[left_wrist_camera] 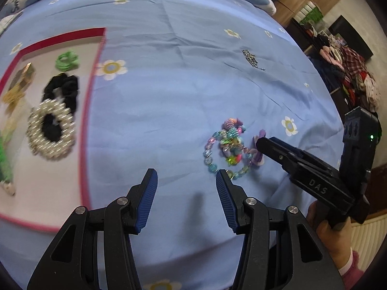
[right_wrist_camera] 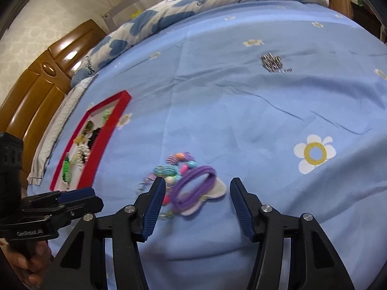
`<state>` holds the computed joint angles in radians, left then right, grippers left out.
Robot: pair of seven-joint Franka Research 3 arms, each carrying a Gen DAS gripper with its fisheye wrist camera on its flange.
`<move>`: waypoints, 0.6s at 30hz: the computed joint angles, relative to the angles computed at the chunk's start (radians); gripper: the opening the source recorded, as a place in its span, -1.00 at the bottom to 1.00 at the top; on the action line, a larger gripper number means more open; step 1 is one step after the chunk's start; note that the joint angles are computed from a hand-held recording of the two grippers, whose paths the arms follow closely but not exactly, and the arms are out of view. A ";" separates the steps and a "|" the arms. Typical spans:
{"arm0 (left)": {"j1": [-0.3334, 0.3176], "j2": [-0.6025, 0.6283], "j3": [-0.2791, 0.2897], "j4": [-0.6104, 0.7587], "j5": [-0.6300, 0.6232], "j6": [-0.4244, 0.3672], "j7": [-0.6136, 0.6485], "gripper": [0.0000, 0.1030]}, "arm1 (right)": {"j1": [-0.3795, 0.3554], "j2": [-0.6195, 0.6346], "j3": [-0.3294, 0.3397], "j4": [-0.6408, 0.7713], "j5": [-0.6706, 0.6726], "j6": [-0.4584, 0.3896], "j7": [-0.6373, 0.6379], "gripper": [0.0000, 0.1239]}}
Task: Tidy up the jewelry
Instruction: 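Move the left tool to the beaded bracelet while the right tool moves to the purple hair tie, then grasp the beaded bracelet with the left tool while the right tool grasps the purple hair tie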
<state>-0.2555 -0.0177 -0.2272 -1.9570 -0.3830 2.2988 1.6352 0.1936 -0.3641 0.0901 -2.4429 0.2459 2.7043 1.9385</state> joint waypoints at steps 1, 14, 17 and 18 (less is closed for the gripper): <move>-0.002 0.016 -0.002 0.014 0.005 -0.002 -0.002 -0.04 | -0.006 -0.002 0.001 -0.005 -0.005 0.000 0.006 -0.38; -0.017 0.108 -0.047 0.067 0.099 0.027 0.033 -0.78 | 0.009 -0.049 -0.041 -0.043 0.083 0.029 -0.025 -0.79; -0.005 0.100 -0.048 0.061 0.038 0.016 0.081 -0.88 | 0.023 -0.040 -0.049 -0.037 0.115 0.039 -0.051 -0.28; -0.004 0.091 -0.046 0.053 0.032 0.019 0.087 -0.88 | 0.024 -0.037 -0.047 -0.033 0.119 0.038 -0.057 -0.27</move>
<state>-0.2596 0.0738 -0.2734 -1.9037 -0.3514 2.3173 1.7219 0.2181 -0.4012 0.0434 -2.4755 0.3650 2.7424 1.8817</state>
